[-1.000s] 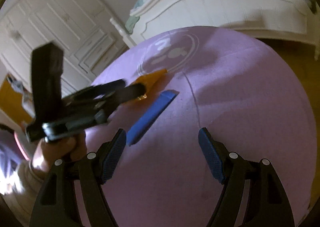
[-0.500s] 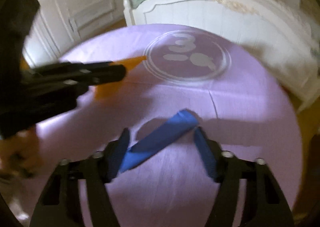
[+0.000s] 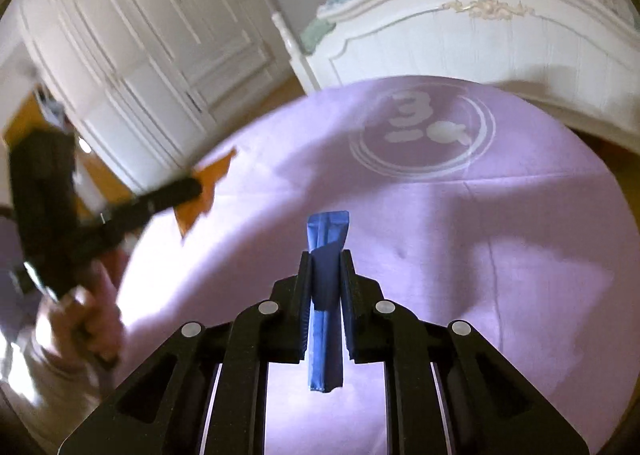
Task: Collect trash
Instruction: 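Grasp the orange packet with the left tool while the right tool grasps the blue strip, then carry the orange packet and blue strip over the bin and release both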
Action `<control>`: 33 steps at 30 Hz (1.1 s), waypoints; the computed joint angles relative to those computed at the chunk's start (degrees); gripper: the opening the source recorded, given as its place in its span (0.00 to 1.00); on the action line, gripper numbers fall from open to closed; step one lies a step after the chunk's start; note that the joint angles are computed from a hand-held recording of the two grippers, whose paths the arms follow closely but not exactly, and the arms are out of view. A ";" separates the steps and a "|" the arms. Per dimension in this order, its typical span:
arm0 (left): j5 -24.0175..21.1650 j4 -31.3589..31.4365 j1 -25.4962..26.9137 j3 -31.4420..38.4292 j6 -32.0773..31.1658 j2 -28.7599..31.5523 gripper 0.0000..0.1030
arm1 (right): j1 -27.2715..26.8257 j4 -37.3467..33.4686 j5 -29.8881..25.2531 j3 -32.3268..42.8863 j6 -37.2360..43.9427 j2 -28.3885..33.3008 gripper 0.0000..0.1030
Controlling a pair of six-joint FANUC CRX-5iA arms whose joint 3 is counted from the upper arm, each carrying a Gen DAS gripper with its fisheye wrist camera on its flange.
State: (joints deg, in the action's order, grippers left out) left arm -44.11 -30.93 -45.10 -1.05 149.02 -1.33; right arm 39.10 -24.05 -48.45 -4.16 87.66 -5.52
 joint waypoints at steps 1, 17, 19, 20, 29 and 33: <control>-0.38 -1.14 -0.66 -0.43 1.66 -0.73 0.23 | -0.04 -0.63 -0.20 0.39 0.22 -0.21 0.14; -24.41 -22.78 -16.71 -13.98 33.40 -21.36 0.23 | 15.45 0.76 -2.78 12.80 0.37 7.40 0.14; -28.03 -23.99 -18.64 -15.58 36.39 -23.28 0.23 | 17.64 1.17 -3.65 15.30 0.44 9.74 0.14; -29.29 -24.30 -19.27 -16.14 37.34 -23.83 0.23 | 18.44 1.25 -4.09 16.42 0.58 10.83 0.14; -33.19 -23.34 -20.00 -22.65 43.80 -30.09 0.23 | 24.40 2.37 -8.05 28.37 -0.20 22.64 0.14; -32.91 -22.45 -19.02 -24.73 44.53 -32.19 0.23 | 26.23 3.54 -9.60 32.73 -1.64 27.12 0.14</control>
State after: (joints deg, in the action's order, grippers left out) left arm -77.02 -53.38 -64.12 -25.78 193.55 -33.51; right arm 65.33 -20.51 -58.05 28.57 86.02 21.60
